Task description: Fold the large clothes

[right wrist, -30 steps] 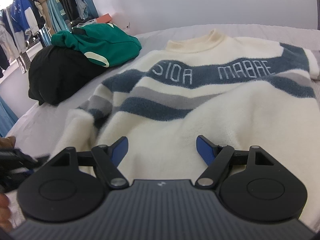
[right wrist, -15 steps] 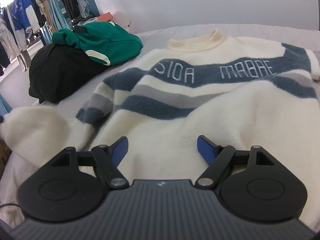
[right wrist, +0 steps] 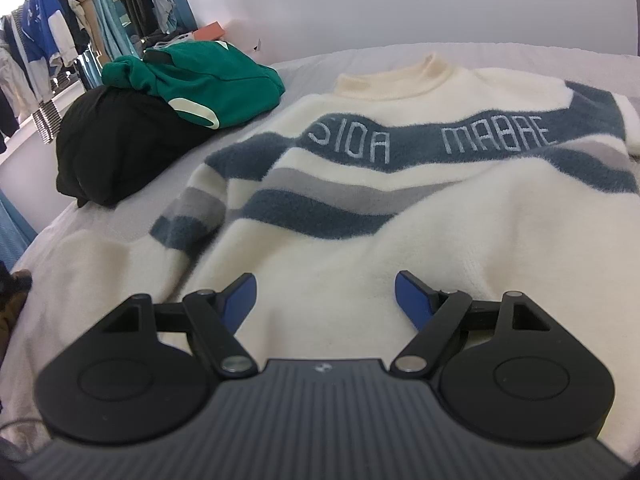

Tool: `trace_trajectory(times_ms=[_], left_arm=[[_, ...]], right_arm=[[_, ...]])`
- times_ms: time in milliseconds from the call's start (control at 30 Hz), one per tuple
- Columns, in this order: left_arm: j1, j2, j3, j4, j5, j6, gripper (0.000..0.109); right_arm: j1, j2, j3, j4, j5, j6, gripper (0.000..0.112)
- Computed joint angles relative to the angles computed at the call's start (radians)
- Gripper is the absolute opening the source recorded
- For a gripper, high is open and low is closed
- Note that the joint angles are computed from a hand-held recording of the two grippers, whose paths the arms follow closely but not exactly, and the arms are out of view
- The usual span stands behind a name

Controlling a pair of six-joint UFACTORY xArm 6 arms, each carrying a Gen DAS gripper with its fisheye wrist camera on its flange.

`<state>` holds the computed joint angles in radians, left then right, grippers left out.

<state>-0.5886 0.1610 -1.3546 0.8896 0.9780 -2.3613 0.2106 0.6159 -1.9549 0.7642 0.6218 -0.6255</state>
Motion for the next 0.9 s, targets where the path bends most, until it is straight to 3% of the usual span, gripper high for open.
trace_trajectory(times_ms=[67, 100, 133, 200, 267, 367, 400, 500, 600, 667, 767, 800, 833, 900], left_arm=[[-0.015, -0.022, 0.037, -0.011, -0.033, -0.041, 0.017], [-0.022, -0.024, 0.042, -0.023, -0.04, -0.05, 0.038], [-0.031, -0.018, 0.039, -0.025, -0.041, -0.066, 0.052], [-0.039, -0.003, 0.025, -0.036, -0.041, -0.061, 0.054], [-0.024, 0.035, -0.02, -0.118, -0.045, 0.037, 0.056], [0.034, 0.069, 0.001, -0.231, -0.255, 0.174, 0.057], [0.04, 0.082, -0.002, -0.253, -0.288, 0.194, 0.058], [0.041, 0.111, -0.029, -0.265, -0.283, 0.162, 0.066], [0.045, 0.123, -0.026, -0.2, -0.315, 0.014, 0.072], [0.032, 0.152, -0.066, -0.176, -0.279, -0.042, 0.072], [0.0, 0.233, -0.208, -0.212, -0.143, 0.053, 0.062], [-0.009, 0.25, -0.242, -0.21, -0.112, 0.063, 0.053], [-0.016, 0.257, -0.254, -0.2, -0.101, 0.046, 0.036], [-0.019, 0.251, -0.248, -0.173, -0.114, 0.004, 0.011]], right_arm=[[0.0, 0.0, 0.0, 0.003, 0.0, -0.001, 0.079], [0.0, -0.001, 0.002, 0.006, 0.001, -0.003, 0.079], [0.0, -0.003, 0.004, 0.007, 0.002, -0.003, 0.079], [0.002, -0.007, 0.011, 0.01, 0.002, -0.007, 0.079], [0.003, -0.012, 0.02, 0.014, 0.001, -0.017, 0.079], [0.003, -0.019, 0.029, 0.018, 0.001, -0.024, 0.079], [0.003, -0.019, 0.029, 0.017, 0.001, -0.024, 0.079], [0.006, -0.024, 0.037, 0.013, -0.009, -0.026, 0.078], [0.011, -0.03, 0.051, 0.009, -0.025, -0.038, 0.078], [0.014, -0.034, 0.06, 0.004, -0.036, -0.041, 0.077], [0.018, -0.035, 0.066, -0.008, -0.052, -0.042, 0.076], [0.02, -0.036, 0.071, -0.012, -0.059, -0.043, 0.076], [0.022, -0.037, 0.073, -0.017, -0.064, -0.041, 0.076], [0.024, -0.038, 0.078, -0.026, -0.074, -0.042, 0.076]])
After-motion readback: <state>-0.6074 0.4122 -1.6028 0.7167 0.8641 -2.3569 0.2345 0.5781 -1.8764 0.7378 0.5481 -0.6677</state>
